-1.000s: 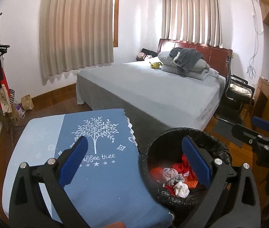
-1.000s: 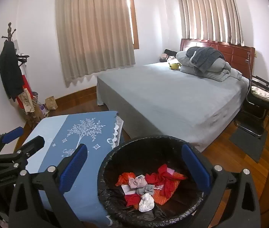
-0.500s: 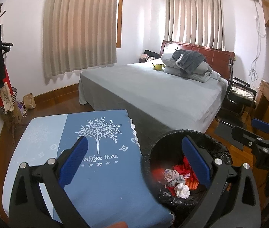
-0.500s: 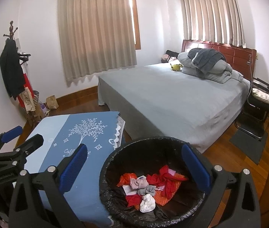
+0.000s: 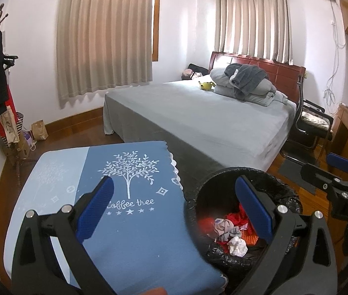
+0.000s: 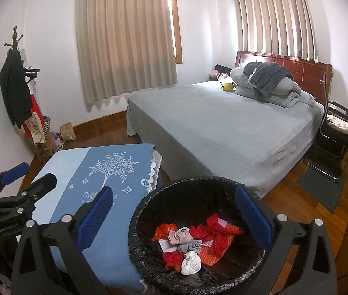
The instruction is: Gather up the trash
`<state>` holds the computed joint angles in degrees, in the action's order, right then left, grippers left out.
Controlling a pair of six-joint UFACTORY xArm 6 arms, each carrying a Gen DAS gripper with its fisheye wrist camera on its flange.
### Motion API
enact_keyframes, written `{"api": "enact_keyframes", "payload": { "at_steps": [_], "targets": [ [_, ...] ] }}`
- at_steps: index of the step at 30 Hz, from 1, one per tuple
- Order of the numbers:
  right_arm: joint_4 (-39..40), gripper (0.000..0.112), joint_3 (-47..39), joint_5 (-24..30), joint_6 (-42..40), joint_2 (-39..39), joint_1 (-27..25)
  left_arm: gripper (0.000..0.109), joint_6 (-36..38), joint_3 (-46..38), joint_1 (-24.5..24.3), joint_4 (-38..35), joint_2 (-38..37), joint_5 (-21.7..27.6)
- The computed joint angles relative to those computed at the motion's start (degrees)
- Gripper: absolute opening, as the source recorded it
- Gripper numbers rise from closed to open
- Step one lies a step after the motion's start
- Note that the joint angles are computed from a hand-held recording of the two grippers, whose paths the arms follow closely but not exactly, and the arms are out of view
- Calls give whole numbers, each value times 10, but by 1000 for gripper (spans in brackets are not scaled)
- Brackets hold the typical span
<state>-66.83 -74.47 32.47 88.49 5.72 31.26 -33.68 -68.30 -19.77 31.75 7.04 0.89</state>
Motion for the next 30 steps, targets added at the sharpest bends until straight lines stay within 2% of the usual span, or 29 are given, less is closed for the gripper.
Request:
{"api": "enact_keyframes", "payload": {
  "at_steps": [30],
  "targets": [
    [3,97,-4,1,-2,3,2,96,0,1,0,0,0,0]
  ]
}}
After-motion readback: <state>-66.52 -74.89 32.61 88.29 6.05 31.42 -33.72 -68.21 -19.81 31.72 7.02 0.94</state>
